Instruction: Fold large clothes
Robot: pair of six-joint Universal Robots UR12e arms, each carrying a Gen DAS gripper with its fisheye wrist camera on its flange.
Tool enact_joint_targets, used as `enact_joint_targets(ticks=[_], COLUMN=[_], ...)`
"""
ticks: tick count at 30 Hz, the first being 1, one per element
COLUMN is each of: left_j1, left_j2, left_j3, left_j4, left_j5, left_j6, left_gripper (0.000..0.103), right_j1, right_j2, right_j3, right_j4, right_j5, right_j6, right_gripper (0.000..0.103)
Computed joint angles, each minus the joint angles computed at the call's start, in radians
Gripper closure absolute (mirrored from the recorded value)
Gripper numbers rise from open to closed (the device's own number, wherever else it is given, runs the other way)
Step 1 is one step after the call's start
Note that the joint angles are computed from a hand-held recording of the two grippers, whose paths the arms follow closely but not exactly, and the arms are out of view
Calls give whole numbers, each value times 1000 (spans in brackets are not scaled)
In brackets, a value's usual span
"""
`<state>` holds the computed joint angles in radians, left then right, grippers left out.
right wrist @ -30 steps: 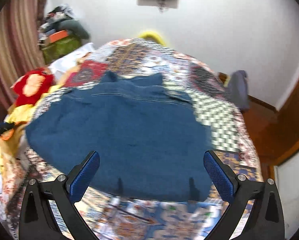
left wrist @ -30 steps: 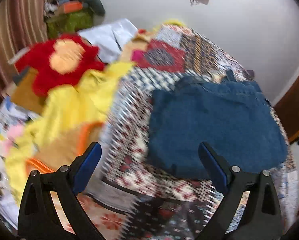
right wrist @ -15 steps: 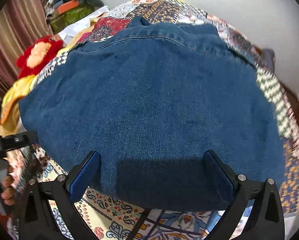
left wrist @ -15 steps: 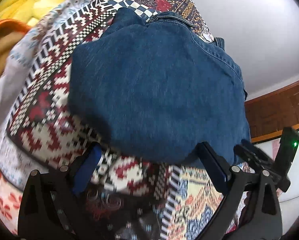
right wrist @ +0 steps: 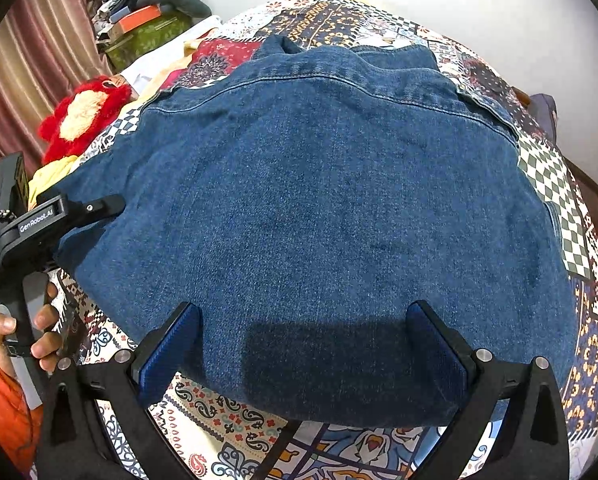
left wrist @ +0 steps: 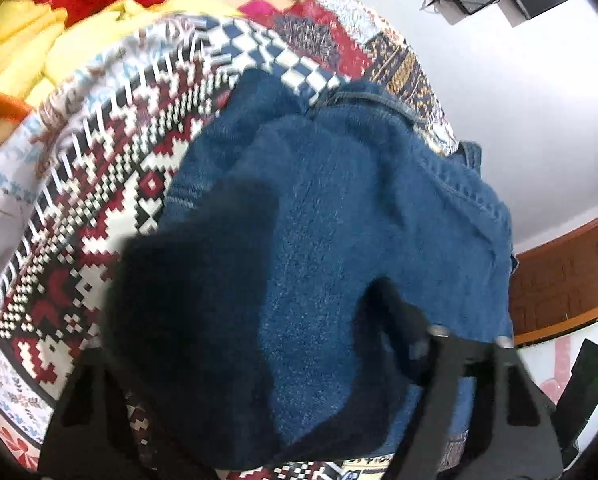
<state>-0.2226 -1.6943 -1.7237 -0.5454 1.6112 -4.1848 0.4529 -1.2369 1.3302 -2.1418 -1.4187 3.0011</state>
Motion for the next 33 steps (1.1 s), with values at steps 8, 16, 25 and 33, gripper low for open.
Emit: enact_joint_targets(ticks=[8,16,25,33], left_j1=[-34,-60,-91,-129], left_j2=[25,89,136,90], left_j3=[55,72,72,149], left_j4=[-35,18,-98,-152], left_j5=[166,268,424,450], left_j6=[220,289,299,395], left_gripper=[74,75,76,76], right_j1=[1,10,58,74], right_j2=[-6,-18,45,16], right_j3=[-20,-34,-90,-62], right_j4=[-15,-77,97,84], right_j5=[-52,-22,96,43], right_j6=[6,30,27,-35], right_gripper=[0,0,0,0])
